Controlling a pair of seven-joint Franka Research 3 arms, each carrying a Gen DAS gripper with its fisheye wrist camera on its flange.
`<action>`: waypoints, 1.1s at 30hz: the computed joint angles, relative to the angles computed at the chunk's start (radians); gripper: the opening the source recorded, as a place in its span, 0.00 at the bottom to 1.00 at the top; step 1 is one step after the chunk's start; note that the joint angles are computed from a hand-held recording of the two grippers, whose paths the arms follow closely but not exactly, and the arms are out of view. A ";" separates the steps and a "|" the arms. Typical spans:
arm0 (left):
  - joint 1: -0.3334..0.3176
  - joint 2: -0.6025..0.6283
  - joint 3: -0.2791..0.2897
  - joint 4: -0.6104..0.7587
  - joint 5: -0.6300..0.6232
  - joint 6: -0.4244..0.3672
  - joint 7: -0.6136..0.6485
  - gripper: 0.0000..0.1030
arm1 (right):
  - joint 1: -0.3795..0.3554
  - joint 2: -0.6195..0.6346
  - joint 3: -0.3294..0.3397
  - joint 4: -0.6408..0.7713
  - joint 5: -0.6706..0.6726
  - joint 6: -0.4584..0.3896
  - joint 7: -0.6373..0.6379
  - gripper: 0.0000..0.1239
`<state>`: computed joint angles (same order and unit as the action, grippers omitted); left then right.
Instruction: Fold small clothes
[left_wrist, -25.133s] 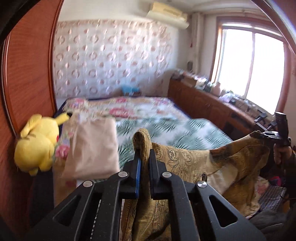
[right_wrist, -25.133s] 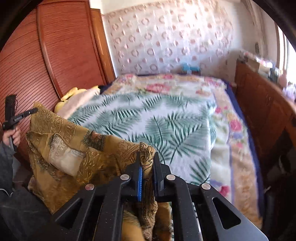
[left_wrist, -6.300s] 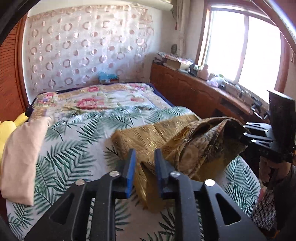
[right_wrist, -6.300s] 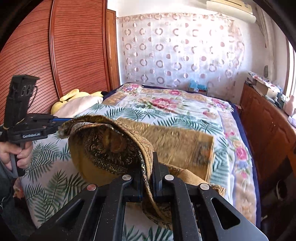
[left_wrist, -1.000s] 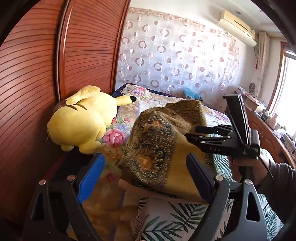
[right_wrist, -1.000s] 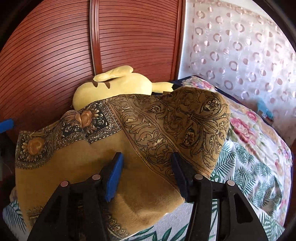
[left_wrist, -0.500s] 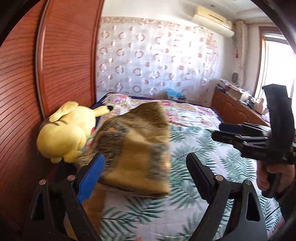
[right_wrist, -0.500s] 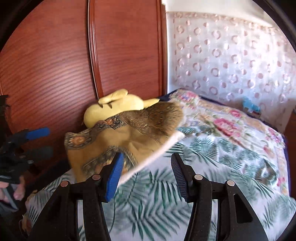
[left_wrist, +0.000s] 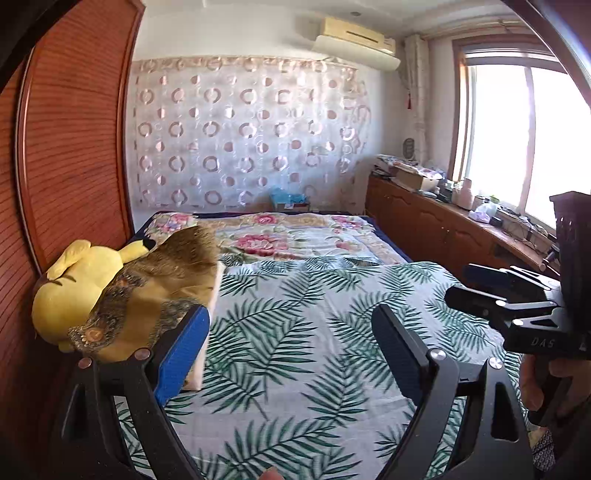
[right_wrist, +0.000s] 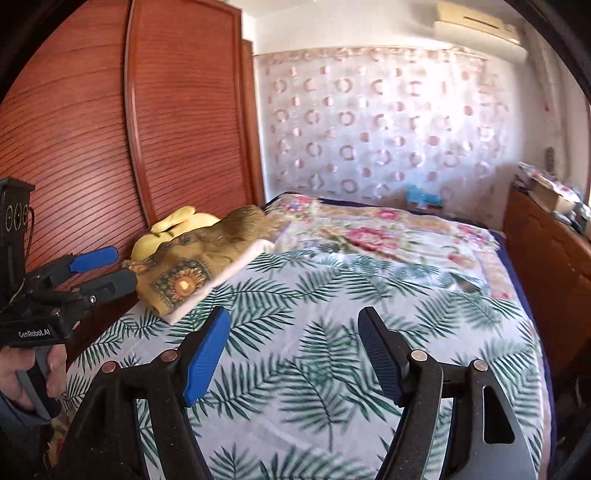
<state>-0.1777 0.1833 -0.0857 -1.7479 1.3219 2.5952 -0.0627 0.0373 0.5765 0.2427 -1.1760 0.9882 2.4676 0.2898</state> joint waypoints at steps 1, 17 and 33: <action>-0.008 0.004 -0.004 0.012 0.006 -0.009 0.003 0.87 | -0.012 -0.031 0.004 -0.045 0.026 0.029 -0.013 0.63; -0.080 0.007 -0.022 0.077 0.006 -0.167 0.015 0.87 | 0.012 -0.283 -0.063 -0.388 0.498 0.216 -0.333 0.65; -0.067 -0.001 -0.027 0.059 0.013 -0.151 -0.012 0.87 | 0.049 -0.268 -0.097 -0.384 0.544 0.230 -0.367 0.65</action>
<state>-0.2445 0.1821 -0.1126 -1.6889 1.3353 2.4444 -0.0750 0.0868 0.3087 0.1457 -1.5603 1.5322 2.6980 -0.0768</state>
